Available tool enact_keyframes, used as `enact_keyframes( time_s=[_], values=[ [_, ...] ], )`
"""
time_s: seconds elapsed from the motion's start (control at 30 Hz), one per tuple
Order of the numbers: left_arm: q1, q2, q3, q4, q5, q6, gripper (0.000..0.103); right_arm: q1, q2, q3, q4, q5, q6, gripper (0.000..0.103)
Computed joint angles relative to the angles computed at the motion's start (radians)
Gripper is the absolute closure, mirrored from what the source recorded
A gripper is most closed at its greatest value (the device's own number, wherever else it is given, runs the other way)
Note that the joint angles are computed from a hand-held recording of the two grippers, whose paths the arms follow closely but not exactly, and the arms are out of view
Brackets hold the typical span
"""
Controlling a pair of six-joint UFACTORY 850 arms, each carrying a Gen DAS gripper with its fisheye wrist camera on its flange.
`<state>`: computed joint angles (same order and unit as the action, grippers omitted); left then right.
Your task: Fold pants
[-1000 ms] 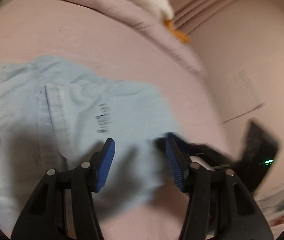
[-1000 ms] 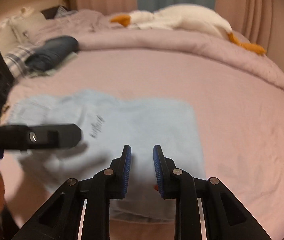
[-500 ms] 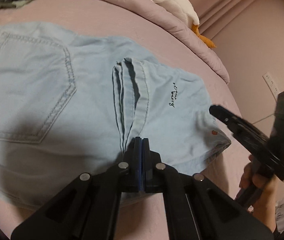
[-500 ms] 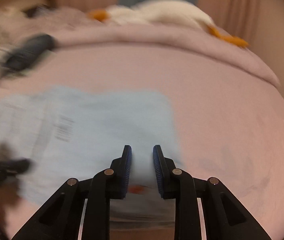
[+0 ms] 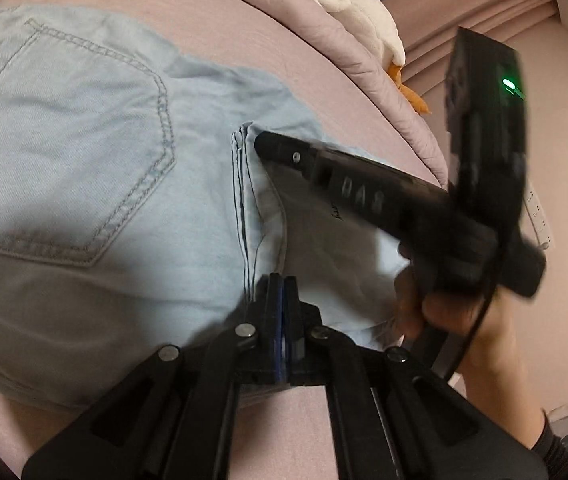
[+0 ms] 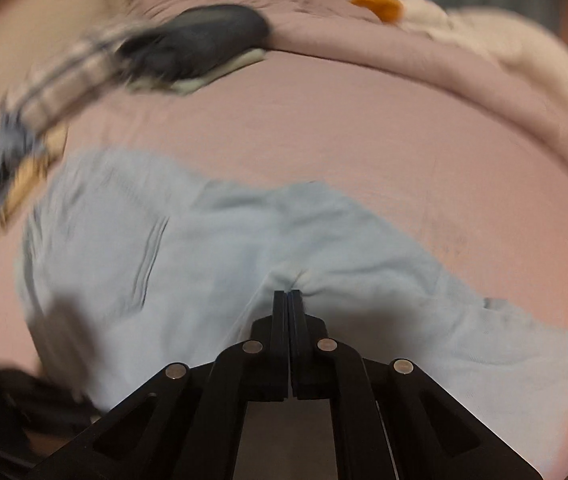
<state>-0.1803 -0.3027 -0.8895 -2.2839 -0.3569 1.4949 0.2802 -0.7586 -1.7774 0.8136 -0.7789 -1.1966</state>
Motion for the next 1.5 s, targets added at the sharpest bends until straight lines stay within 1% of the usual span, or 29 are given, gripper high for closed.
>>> enact_keyframes(
  time_s=[0.07, 0.13, 0.17, 0.23, 0.3, 0.37, 0.4, 0.43, 0.47, 0.5, 0.53, 0.57, 0.6, 0.73, 0.83, 1.0, 1.03, 1.07, 1.1, 1.17, 1.2, 1.27, 1.33, 1.4, 1.47, 1.5],
  values=[
    [-0.007, 0.0, -0.007, -0.004, 0.014, 0.0, 0.103, -0.01, -0.01, -0.009, 0.018, -0.036, 0.016, 0.1],
    [-0.008, 0.016, 0.01, -0.014, 0.013, 0.01, 0.103, -0.022, 0.012, 0.026, 0.042, -0.035, 0.023, 0.1],
    [-0.009, 0.016, 0.011, -0.019, 0.012, 0.013, 0.103, -0.03, 0.035, 0.056, 0.068, -0.026, 0.0, 0.1],
    [-0.012, 0.026, 0.022, -0.034, 0.011, 0.018, 0.103, -0.044, 0.096, 0.137, 0.123, -0.016, -0.101, 0.1],
    [-0.018, 0.032, 0.026, -0.045, 0.017, 0.028, 0.102, -0.042, 0.139, 0.191, 0.087, 0.019, -0.133, 0.1],
    [-0.021, 0.033, 0.026, -0.051, 0.02, 0.029, 0.101, -0.039, 0.158, 0.224, 0.035, 0.003, -0.144, 0.1],
    [-0.02, 0.034, 0.024, -0.032, 0.023, 0.008, 0.098, -0.033, 0.16, 0.235, 0.016, -0.004, -0.155, 0.1],
    [-0.019, 0.035, 0.019, 0.004, 0.026, -0.029, 0.088, -0.021, 0.165, 0.253, -0.017, 0.01, -0.164, 0.1],
    [-0.019, 0.044, 0.022, 0.015, 0.038, -0.047, 0.077, -0.009, 0.181, 0.285, -0.011, 0.054, -0.196, 0.098],
    [-0.02, 0.048, 0.023, 0.013, 0.049, -0.048, 0.074, -0.004, 0.197, 0.308, 0.008, 0.085, -0.242, 0.098],
    [-0.019, 0.053, 0.029, 0.007, 0.037, -0.042, 0.071, -0.007, 0.194, 0.301, 0.017, 0.074, -0.246, 0.098],
    [-0.02, 0.05, 0.024, 0.017, 0.04, -0.05, 0.071, -0.018, 0.177, 0.275, 0.021, 0.031, -0.213, 0.098],
    [-0.025, 0.048, 0.019, 0.024, 0.052, -0.048, 0.07, -0.034, 0.153, 0.237, 0.026, -0.031, -0.156, 0.098],
    [-0.04, 0.03, -0.003, 0.023, 0.09, -0.013, 0.069, -0.075, 0.129, 0.197, 0.096, -0.08, -0.115, 0.098],
    [-0.045, 0.022, -0.012, 0.015, 0.106, 0.01, 0.069, -0.1, 0.133, 0.199, 0.076, -0.037, -0.052, 0.098],
    [-0.049, 0.017, -0.017, 0.008, 0.123, 0.029, 0.069, -0.186, 0.197, 0.296, 0.11, 0.08, -0.053, 0.098],
    [-0.049, 0.015, -0.018, 0.007, 0.125, 0.032, 0.069, -0.198, 0.21, 0.32, 0.089, 0.125, -0.052, 0.098],
    [-0.051, 0.016, -0.017, 0.001, 0.127, 0.038, 0.068, -0.21, 0.227, 0.359, 0.053, 0.191, -0.065, 0.098],
    [-0.053, 0.016, -0.017, -0.012, 0.131, 0.054, 0.068, -0.223, 0.235, 0.389, 0.059, 0.214, -0.096, 0.098],
    [-0.052, 0.021, -0.014, 0.0, 0.131, 0.055, 0.069, -0.262, 0.246, 0.414, 0.154, 0.167, -0.171, 0.098],
    [-0.051, 0.034, -0.002, 0.001, 0.132, 0.051, 0.069, -0.277, 0.246, 0.416, 0.161, 0.144, -0.16, 0.098],
    [-0.049, 0.064, 0.029, -0.022, 0.125, 0.072, 0.069, -0.272, 0.247, 0.405, 0.134, 0.137, -0.095, 0.098],
    [-0.047, 0.116, 0.081, -0.076, 0.12, 0.13, 0.068, -0.267, 0.252, 0.391, 0.083, 0.144, -0.03, 0.098],
    [-0.045, 0.178, 0.141, -0.164, 0.145, 0.208, 0.062, -0.257, 0.262, 0.386, 0.11, 0.16, -0.057, 0.098],
    [-0.042, 0.228, 0.194, -0.309, 0.164, 0.324, 0.052, -0.24, 0.262, 0.377, 0.169, 0.173, -0.1, 0.098],
    [-0.034, 0.252, 0.224, -0.367, 0.166, 0.358, 0.051, -0.225, 0.25, 0.353, 0.175, 0.189, -0.092, 0.098]
  ],
)
